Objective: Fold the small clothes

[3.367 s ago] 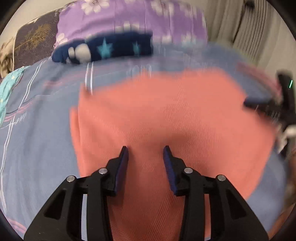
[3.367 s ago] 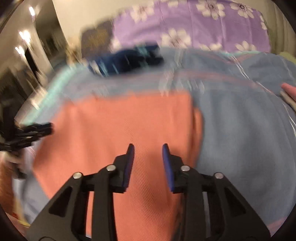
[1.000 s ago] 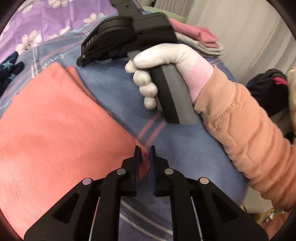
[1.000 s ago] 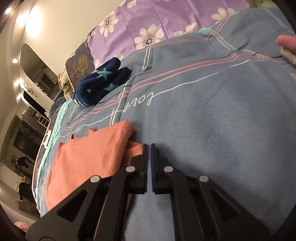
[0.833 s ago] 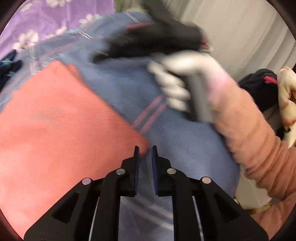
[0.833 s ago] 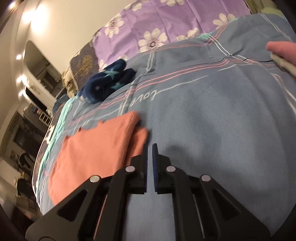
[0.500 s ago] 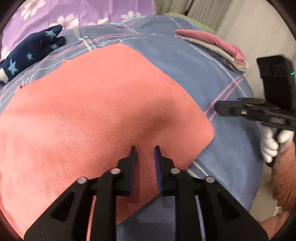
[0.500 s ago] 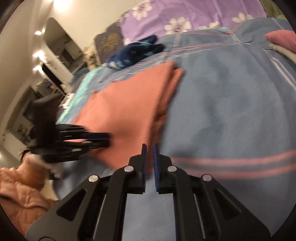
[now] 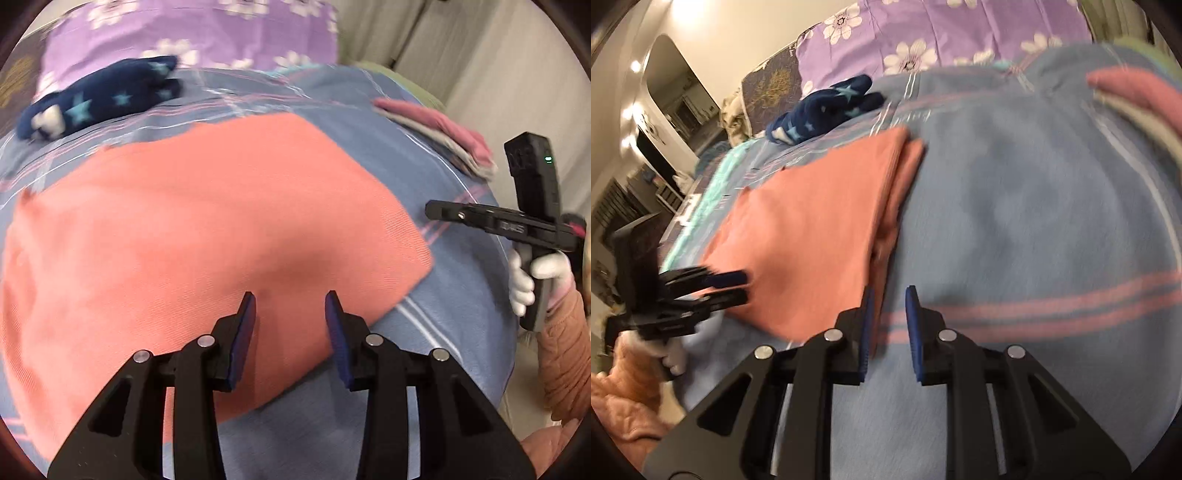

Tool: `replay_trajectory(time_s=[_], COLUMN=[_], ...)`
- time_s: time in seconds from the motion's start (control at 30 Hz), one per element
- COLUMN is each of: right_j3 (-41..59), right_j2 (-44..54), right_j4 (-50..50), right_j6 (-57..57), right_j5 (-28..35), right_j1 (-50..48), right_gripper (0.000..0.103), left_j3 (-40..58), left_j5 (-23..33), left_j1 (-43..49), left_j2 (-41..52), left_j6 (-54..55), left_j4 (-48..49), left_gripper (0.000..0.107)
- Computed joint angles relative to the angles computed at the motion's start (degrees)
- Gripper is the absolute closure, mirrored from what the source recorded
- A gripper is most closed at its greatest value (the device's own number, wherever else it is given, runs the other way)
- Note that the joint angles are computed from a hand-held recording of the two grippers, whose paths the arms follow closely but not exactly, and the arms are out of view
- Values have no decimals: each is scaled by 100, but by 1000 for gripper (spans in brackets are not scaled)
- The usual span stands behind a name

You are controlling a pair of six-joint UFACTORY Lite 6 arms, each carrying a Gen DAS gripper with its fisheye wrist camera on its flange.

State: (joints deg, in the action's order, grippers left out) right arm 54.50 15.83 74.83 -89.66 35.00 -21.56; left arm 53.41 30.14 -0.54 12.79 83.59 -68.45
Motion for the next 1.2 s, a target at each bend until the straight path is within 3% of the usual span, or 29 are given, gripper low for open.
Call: replay_trajectory(time_s=[0.13,0.2,0.33,0.43,0.63,0.7,0.83,0.93,1.07,1.2], right_j3=[715,772,461,146,381,824,1890,2908,3920,4665], right_j2=[794,944,417,-160,-630,-315,571,1371,2058,2506], right_j4=[-177,-488,-1549,-2392,-2123,-2582,-3386,-4251,-5136,-6014], right_j6=[378,669,1793,2744,2699,3268,4244,5249,6141,6958], right_j5=[-345,-843,-1332,-2062,-1829,-1867,-1773,-1580,-1219,-914], right_j1=[618,948,1093,1354,2018,2623,3574,4271,5018,5375], right_gripper=[84,84,87,80,80,79,76,74,69,67], left_j3=[-339,-522,-722,-720,-587,-378,334,705,1323,1513], left_j5=[-35,17,69,445,1068,1195,1573,1542,1954,2233], left_j1=[342,440,475,884,2562,3248,4363,4686,4658,4513], left_j2=[-173,-202,-337,-442,-672,-490,362,947,1629,1798], left_j6=[334,567,989,1080,1399,1431,1142,1087,977,1358], left_j4=[-122,-309,-584,-654,-884,-867,-480,-229,189,286], left_gripper=[68,67,64,64,64,66,86,86,85,64])
